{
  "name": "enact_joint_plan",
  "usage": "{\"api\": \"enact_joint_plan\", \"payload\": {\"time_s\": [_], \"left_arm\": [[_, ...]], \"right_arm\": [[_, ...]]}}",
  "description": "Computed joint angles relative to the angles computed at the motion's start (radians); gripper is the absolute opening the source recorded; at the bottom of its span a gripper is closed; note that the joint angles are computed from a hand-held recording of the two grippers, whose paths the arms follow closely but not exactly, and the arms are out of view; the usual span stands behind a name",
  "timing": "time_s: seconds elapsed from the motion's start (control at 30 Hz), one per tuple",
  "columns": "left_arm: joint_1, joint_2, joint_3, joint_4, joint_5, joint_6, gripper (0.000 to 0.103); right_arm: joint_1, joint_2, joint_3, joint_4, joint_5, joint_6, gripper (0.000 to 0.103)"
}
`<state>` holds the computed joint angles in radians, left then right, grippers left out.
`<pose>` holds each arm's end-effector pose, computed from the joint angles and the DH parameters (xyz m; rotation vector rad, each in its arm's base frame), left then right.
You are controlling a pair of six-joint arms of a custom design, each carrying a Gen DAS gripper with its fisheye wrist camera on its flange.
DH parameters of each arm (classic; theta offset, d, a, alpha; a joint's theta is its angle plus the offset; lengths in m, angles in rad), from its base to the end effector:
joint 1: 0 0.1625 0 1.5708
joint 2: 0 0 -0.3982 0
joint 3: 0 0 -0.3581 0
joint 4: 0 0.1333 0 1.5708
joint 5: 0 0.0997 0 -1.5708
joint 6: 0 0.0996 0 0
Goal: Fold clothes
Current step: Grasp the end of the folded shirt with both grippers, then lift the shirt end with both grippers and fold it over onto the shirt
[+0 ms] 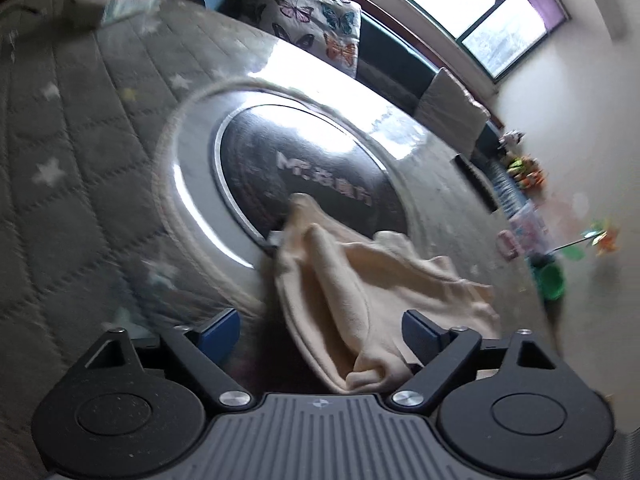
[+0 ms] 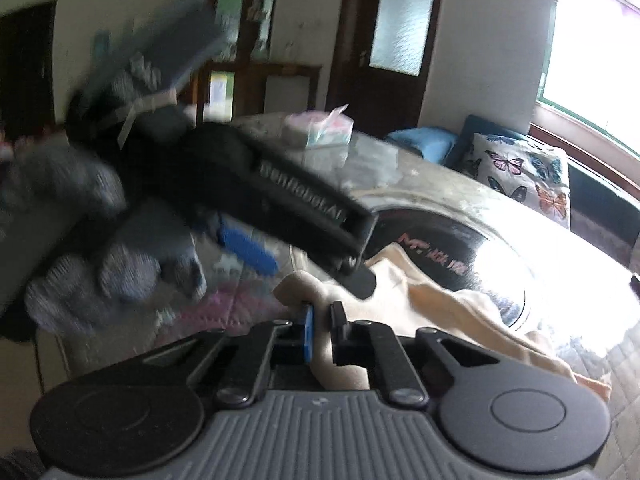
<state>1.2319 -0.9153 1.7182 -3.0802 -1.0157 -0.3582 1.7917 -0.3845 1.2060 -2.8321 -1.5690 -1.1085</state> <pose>-0.0316 -0.6486 0.2209 -0.3010 2.6220 -1.1650 0.2936 -0.6983 0.0020 1.7874 -2.2798 0.5859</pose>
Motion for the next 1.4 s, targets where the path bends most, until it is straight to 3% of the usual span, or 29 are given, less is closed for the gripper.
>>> {"api": "enact_joint_plan", "payload": {"time_s": [0.1, 0.17, 0.27, 0.4, 0.5, 0.57, 0.7, 0.8, 0.9, 1.07, 1.17, 1.23, 1.4], "left_arm": [[0.018, 0.013, -0.021, 0.004, -0.077, -0.038, 0.069], [0.03, 0.024, -0.036, 0.012, -0.109, -0.07, 0.043], [0.038, 0.036, -0.052, 0.03, -0.107, -0.092, 0.022], [0.036, 0.033, -0.057, 0.049, -0.098, -0.074, 0.022], [0.033, 0.037, -0.065, 0.06, -0.085, -0.06, 0.022], [0.029, 0.04, -0.067, 0.061, -0.073, -0.05, 0.022], [0.027, 0.042, -0.07, 0.068, -0.066, -0.045, 0.022], [0.024, 0.046, -0.077, 0.076, -0.058, -0.043, 0.022], [0.02, 0.052, -0.086, 0.086, -0.043, -0.037, 0.022], [0.012, 0.061, -0.102, 0.108, -0.016, -0.032, 0.022], [0.005, 0.063, -0.109, 0.118, -0.002, -0.032, 0.021], [-0.004, 0.067, -0.116, 0.125, 0.012, -0.023, 0.021], [-0.036, 0.1, -0.171, 0.133, 0.026, 0.041, 0.019]], "right_arm": [[-0.011, -0.024, 0.012, 0.016, 0.031, 0.018, 0.007], [-0.017, -0.035, 0.017, 0.026, 0.041, 0.019, 0.007], [-0.024, -0.056, 0.045, 0.03, 0.05, 0.023, 0.007], [-0.043, -0.085, 0.076, 0.006, 0.067, 0.055, 0.018], [-0.065, -0.096, 0.061, -0.01, 0.05, 0.141, 0.02], [-0.077, -0.085, 0.033, -0.053, 0.002, 0.184, 0.023], [-0.093, -0.033, -0.051, -0.151, -0.112, 0.226, 0.04], [-0.114, 0.027, -0.179, -0.138, -0.174, 0.286, 0.042], [-0.135, 0.055, -0.242, -0.135, -0.2, 0.332, 0.051], [-0.166, 0.056, -0.296, -0.004, -0.142, 0.441, 0.048], [-0.18, 0.044, -0.284, 0.015, -0.103, 0.475, 0.034], [-0.186, 0.037, -0.281, 0.039, -0.07, 0.503, 0.012], [-0.199, -0.013, -0.223, -0.009, 0.0, 0.506, 0.008]]}}
